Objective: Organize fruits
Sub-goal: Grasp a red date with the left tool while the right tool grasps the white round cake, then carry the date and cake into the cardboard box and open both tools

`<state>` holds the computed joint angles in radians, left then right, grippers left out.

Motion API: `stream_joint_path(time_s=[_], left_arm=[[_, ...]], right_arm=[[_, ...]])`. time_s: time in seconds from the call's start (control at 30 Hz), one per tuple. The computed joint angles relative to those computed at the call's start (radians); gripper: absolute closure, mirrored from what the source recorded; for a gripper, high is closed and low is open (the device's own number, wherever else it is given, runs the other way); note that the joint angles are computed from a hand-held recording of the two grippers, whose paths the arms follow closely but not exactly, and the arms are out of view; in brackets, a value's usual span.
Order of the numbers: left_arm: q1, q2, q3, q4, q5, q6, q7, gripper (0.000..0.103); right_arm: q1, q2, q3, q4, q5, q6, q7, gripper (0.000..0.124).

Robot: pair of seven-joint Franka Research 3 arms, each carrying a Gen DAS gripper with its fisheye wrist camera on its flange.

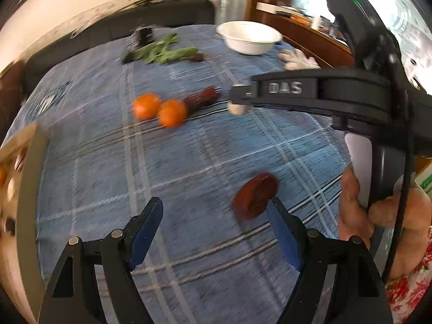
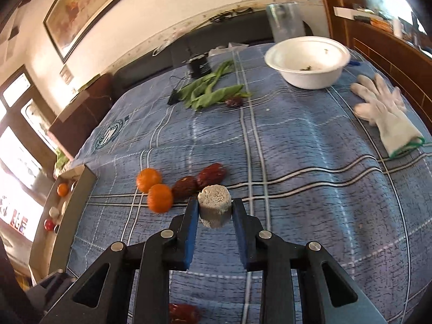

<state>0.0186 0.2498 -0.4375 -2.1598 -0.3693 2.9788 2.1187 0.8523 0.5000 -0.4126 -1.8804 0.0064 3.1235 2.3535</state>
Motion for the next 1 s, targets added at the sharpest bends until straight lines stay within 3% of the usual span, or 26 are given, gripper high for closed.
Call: stream_joint_path(time_s=[0.07, 0.13, 0.17, 0.2, 0.27, 0.43, 0.53, 0.6, 0.73, 0.77, 0.8, 0.83, 0.93, 1.0], left_arm=[[0.004, 0.014, -0.018, 0.010, -0.001, 0.004, 0.026, 0.027], [-0.008, 0.024, -0.015, 0.011, 0.023, 0.015, 0.028, 0.040], [-0.028, 0.029, 0.005, 0.015, 0.057, 0.011, 0.005, 0.058], [-0.053, 0.032, 0.031, 0.010, 0.095, 0.026, -0.027, 0.069], [-0.055, 0.030, 0.034, -0.001, 0.136, 0.051, -0.060, 0.079], [0.152, -0.006, -0.162, -0.038, -0.054, 0.060, 0.047, 0.078], [0.292, -0.074, -0.286, -0.073, -0.306, 0.049, 0.236, 0.078], [0.357, -0.134, -0.320, -0.089, -0.483, 0.020, 0.361, 0.078], [0.398, -0.251, -0.259, -0.130, -0.703, -0.026, 0.508, 0.078], [0.388, -0.272, -0.213, -0.141, -0.716, -0.032, 0.511, 0.078], [0.410, -0.259, -0.203, -0.127, -0.666, -0.026, 0.473, 0.078], [0.411, -0.262, -0.178, -0.129, -0.650, -0.023, 0.459, 0.078], [0.425, -0.247, -0.099, -0.131, -0.482, 0.029, 0.302, 0.078], [0.429, -0.231, -0.042, -0.122, -0.383, 0.033, 0.196, 0.078]], right_arm=[[0.002, -0.003, -0.005, -0.006, 0.003, 0.007, 0.002, 0.097], [0.011, -0.005, -0.016, -0.014, 0.006, 0.014, 0.005, 0.097], [0.014, -0.005, -0.020, -0.015, 0.009, 0.015, 0.004, 0.097], [0.020, -0.005, -0.026, -0.016, 0.010, 0.014, 0.004, 0.097], [0.019, -0.005, -0.023, -0.018, 0.015, 0.016, -0.002, 0.097], [0.026, -0.006, -0.024, -0.028, 0.030, 0.037, -0.016, 0.097], [0.048, -0.006, -0.039, -0.039, 0.054, 0.068, -0.038, 0.097], [0.064, -0.001, -0.047, -0.037, 0.074, 0.069, -0.059, 0.097], [0.186, 0.024, -0.162, -0.025, 0.072, 0.010, -0.045, 0.097], [0.234, 0.031, -0.209, -0.022, 0.051, -0.007, -0.025, 0.097], [0.282, 0.039, -0.257, -0.017, 0.025, -0.024, 0.001, 0.097], [0.299, 0.039, -0.271, -0.013, 0.005, -0.030, 0.013, 0.097], [0.271, 0.018, -0.210, 0.012, -0.030, -0.024, 0.018, 0.096], [0.209, 0.020, -0.117, 0.067, -0.045, -0.037, -0.006, 0.096]])
